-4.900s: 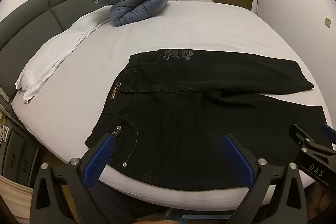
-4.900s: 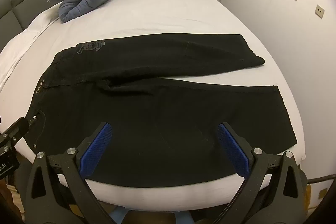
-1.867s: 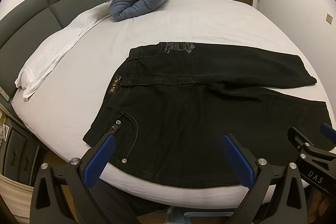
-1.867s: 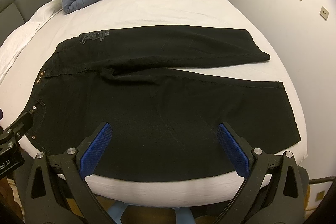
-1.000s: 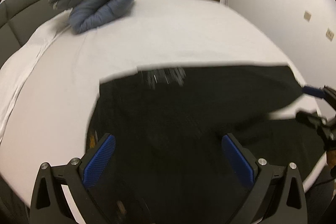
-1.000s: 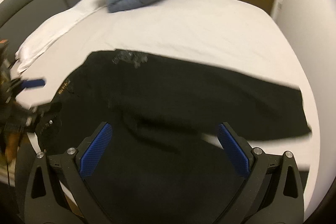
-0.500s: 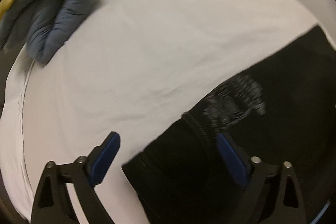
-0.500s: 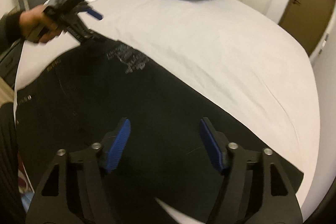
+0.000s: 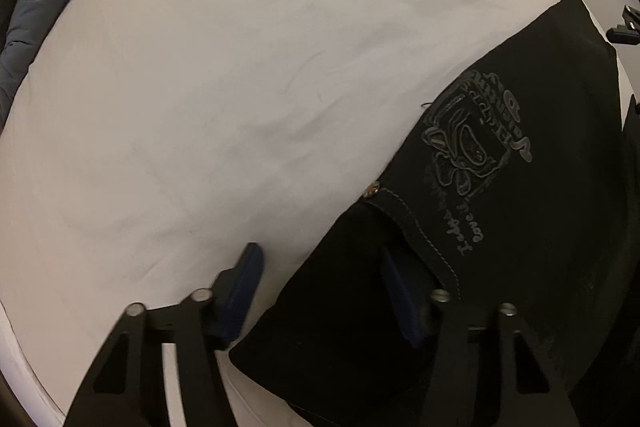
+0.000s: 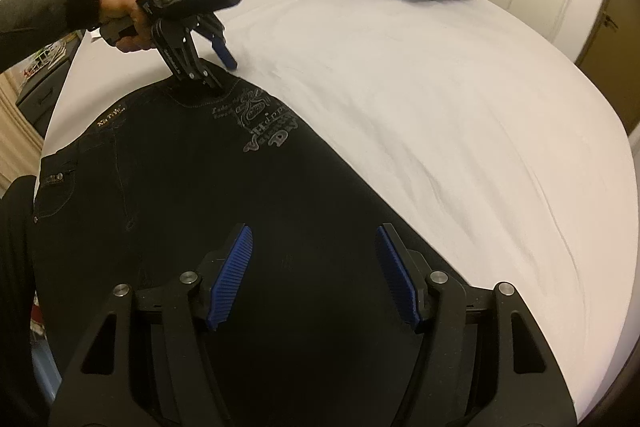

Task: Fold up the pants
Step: 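Grasp the jeans waistband with the left tool while the right tool grasps it too, then lift the jeans off the bed by the waistband with both tools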

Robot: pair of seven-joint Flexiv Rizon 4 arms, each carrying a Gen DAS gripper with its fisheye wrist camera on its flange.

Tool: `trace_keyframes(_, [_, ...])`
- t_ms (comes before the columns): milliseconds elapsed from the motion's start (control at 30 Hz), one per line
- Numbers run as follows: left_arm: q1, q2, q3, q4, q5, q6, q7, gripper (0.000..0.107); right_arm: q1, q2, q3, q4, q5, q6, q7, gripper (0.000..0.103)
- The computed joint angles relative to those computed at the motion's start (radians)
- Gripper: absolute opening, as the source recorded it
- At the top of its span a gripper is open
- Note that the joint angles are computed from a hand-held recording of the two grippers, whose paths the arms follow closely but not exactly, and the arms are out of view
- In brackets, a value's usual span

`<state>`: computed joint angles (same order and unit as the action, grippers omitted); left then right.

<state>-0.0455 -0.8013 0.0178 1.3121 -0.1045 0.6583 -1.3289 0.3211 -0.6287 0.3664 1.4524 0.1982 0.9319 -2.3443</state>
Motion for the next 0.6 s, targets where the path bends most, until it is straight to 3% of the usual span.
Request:
trace_keyframes(67, [0.003,0.013,-0.005,0.024,-0.006,0.021,0.002,0.036,0.008,-0.017,-0.002,-0.027,-0.004,-0.018,0.011,0.057])
trace_keyframes(133, [-0.007,0.030,0.005,0.049,0.010,0.048,-0.003,0.008,0.023,-0.037,-0.006,-0.057,-0.013,-0.031,0.023,0.053])
trace_keyframes(200, [-0.023,0.066,0.015,0.106,0.037,0.108,-0.005,0.006,0.041,-0.058,-0.016,-0.087,-0.032,-0.045,0.034,0.043])
trace_keyframes(267, [-0.045,0.105,0.031,0.167,0.076,0.189,-0.012,0.005,0.060,-0.080,-0.031,-0.119,-0.062,-0.071,0.044,0.040])
trace_keyframes(433, [-0.124,0.203,0.082,0.319,0.189,0.407,-0.101,0.004,0.097,-0.138,-0.046,-0.208,-0.114,-0.138,0.046,0.040])
trace_keyframes(533, [-0.158,0.248,0.117,0.384,0.250,0.472,-0.152,0.004,0.118,-0.167,-0.044,-0.256,-0.124,-0.154,0.036,0.040])
trace_keyframes(600, [-0.171,0.241,0.131,0.354,0.280,0.474,-0.169,0.004,0.132,-0.189,-0.042,-0.296,-0.130,-0.183,0.026,0.040])
